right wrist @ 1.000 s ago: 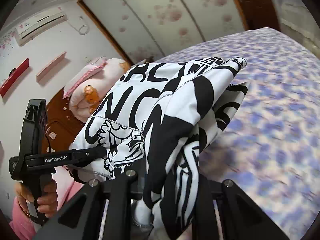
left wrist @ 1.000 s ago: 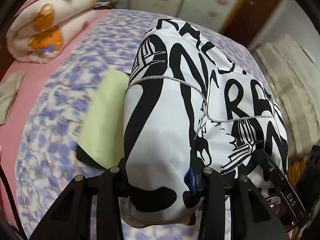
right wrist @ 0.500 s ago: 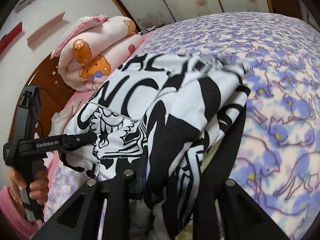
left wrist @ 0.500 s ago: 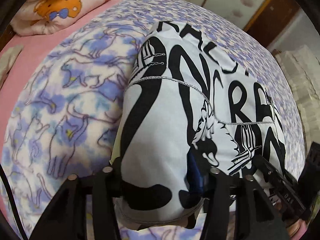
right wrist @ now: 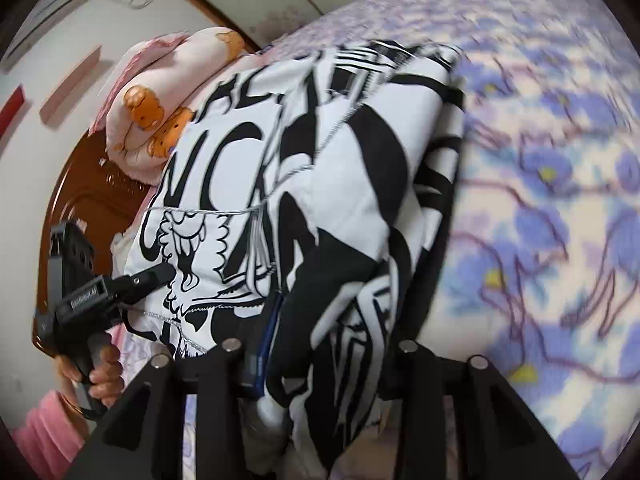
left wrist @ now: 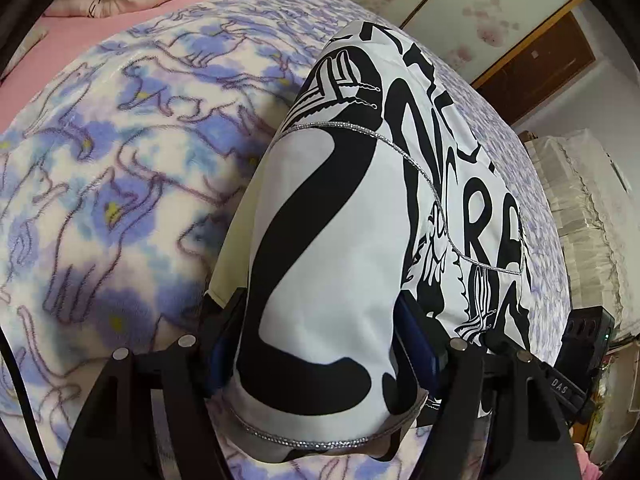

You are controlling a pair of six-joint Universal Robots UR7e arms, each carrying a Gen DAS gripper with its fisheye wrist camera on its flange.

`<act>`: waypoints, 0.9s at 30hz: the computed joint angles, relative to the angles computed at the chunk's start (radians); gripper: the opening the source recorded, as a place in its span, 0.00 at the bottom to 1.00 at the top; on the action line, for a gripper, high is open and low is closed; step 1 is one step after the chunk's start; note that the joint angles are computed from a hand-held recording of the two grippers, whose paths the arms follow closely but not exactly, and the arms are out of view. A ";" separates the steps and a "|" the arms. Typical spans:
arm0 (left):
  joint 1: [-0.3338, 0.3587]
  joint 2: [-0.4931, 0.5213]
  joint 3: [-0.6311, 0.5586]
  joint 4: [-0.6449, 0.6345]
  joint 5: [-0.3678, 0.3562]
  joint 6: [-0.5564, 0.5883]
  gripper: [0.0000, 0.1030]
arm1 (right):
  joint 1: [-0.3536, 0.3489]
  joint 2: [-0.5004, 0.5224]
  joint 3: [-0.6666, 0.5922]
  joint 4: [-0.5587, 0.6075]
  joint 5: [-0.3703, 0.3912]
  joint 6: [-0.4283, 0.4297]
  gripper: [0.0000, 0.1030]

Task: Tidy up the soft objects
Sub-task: 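Carry the held garment with both grippers toward the pillows beside the green cloth, then lower the garment onto the green cloth and open both grippers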

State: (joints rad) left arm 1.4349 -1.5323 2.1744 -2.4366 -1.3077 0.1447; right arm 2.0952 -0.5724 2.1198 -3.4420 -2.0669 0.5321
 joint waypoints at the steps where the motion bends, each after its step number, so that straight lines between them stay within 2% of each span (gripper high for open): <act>1: -0.004 -0.004 0.005 -0.004 0.005 -0.001 0.69 | 0.004 -0.006 0.007 0.001 -0.007 0.015 0.41; 5: -0.041 -0.046 0.017 0.045 0.035 -0.042 0.69 | 0.068 -0.037 0.004 0.101 -0.114 0.026 0.44; 9: -0.114 -0.154 0.064 0.057 0.117 -0.053 0.69 | 0.106 -0.079 0.016 0.183 -0.158 0.060 0.45; 10: -0.108 -0.167 0.050 0.111 0.092 -0.116 0.69 | 0.119 -0.083 0.015 0.202 -0.179 0.064 0.45; 13: -0.108 -0.178 0.032 0.166 0.102 -0.163 0.69 | 0.145 -0.084 0.013 0.243 -0.223 0.065 0.48; 17: -0.143 -0.177 0.063 0.161 0.209 -0.249 0.71 | 0.180 -0.096 0.004 0.320 -0.284 0.103 0.56; 19: -0.206 -0.216 0.114 0.137 0.298 -0.308 0.71 | 0.211 -0.116 0.006 0.370 -0.317 0.128 0.56; 20: -0.261 -0.251 0.155 0.133 0.372 -0.351 0.71 | 0.225 -0.129 0.009 0.405 -0.332 0.141 0.56; 22: -0.344 -0.317 0.215 0.163 0.458 -0.433 0.73 | 0.259 -0.155 0.020 0.493 -0.367 0.200 0.56; 24: -0.425 -0.410 0.267 0.261 0.473 -0.545 0.75 | 0.288 -0.183 0.048 0.543 -0.374 0.258 0.56; 27: -0.546 -0.562 0.326 0.492 0.456 -0.759 0.75 | 0.335 -0.245 0.105 0.662 -0.367 0.439 0.59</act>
